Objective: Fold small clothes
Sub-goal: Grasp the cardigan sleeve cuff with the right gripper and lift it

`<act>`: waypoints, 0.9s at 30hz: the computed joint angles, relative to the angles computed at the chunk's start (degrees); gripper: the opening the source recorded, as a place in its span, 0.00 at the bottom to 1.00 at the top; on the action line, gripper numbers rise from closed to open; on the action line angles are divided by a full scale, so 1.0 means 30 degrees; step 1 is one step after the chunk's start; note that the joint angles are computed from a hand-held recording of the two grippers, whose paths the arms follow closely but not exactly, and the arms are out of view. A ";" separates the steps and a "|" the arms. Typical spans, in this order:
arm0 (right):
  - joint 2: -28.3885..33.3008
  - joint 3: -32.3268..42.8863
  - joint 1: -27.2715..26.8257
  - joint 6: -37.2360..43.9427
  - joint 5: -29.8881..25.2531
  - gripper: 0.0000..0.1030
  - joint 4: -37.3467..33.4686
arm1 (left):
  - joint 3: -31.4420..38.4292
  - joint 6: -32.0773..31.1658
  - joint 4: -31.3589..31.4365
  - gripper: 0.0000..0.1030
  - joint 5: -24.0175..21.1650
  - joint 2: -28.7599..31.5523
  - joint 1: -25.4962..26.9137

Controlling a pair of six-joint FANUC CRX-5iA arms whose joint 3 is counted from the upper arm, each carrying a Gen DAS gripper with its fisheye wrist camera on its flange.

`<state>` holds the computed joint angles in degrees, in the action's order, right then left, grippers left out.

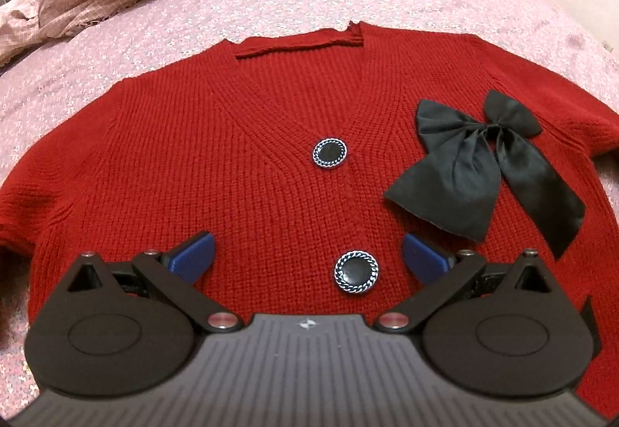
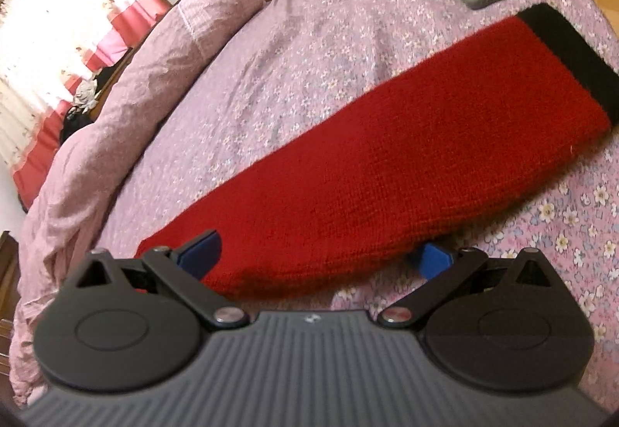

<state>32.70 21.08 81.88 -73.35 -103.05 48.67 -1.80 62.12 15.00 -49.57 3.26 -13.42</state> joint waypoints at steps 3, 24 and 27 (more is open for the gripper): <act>-0.0070 -0.0631 0.0194 -0.0623 -0.0415 1.00 0.1458 | -0.0077 -0.0139 0.0183 1.00 0.0068 0.0010 0.0047; -0.2617 -0.6765 0.0603 -0.5596 0.2520 1.00 0.4036 | 0.0211 0.0529 0.0092 1.00 -0.0244 0.0186 0.0045; -0.2558 -0.6804 0.0728 -0.7374 0.1911 0.99 0.4268 | 0.0288 0.0495 0.0096 1.00 -0.0369 0.0214 0.0072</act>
<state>25.03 0.67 84.06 -95.47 -97.32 61.48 -0.93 63.61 15.29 -50.67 3.91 -13.21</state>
